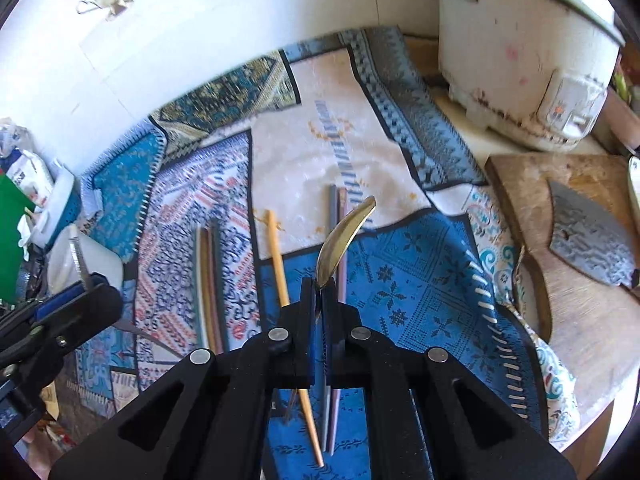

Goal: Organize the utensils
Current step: 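Carry the fork with the left tool while the right tool carries the spoon to the white cup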

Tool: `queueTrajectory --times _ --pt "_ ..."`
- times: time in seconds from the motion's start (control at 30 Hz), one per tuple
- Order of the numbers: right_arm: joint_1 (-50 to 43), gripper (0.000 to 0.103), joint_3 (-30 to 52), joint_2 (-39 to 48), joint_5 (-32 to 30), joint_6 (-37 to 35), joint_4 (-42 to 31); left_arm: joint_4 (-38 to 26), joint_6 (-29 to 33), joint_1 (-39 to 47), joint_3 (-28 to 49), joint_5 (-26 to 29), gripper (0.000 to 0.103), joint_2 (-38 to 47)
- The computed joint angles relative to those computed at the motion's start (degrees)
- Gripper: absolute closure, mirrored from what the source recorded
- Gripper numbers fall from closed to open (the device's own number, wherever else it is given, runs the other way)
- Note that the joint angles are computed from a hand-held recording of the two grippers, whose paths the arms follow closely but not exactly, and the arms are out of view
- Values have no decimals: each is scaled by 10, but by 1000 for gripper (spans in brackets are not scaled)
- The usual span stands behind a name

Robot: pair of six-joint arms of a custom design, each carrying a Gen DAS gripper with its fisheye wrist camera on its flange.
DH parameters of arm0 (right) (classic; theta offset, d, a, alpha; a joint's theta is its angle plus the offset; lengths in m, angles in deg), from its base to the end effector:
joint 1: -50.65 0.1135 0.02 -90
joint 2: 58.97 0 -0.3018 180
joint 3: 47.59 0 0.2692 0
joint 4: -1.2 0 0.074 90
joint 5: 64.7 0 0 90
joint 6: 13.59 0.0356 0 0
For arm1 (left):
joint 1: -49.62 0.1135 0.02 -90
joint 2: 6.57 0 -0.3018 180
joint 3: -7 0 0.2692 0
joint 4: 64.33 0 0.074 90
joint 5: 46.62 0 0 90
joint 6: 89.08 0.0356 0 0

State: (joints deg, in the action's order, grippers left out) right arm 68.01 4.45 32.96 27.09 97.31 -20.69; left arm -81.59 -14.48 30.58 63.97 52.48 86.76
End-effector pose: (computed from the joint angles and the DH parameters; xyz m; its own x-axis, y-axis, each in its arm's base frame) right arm 0.2757 0.0850 0.1459 -0.8870 0.0963 -0.4516 0.0346 0.9891 0.1430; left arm 0.2998 -0.1094 0.1673 -0.8428 0.0135 -0.5380 0.1939 0.9401 -0.2803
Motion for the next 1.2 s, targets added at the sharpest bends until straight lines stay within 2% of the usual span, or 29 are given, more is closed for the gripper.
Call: queueTrajectory --times 0.23,0.53,0.9,1.2 --pt "50 100 17 -52 34 10 -18 -4 7 33 -21 1 79 -59" --pt "120 100 69 -64 63 4 -23 -30 23 118 -42 6 79 -149" --pt "195 100 153 -34 74 -22 -9 -64 46 248 -43 23 79 -232" --pt "240 100 233 27 60 -55 5 -57 69 334 -18 32 79 -234"
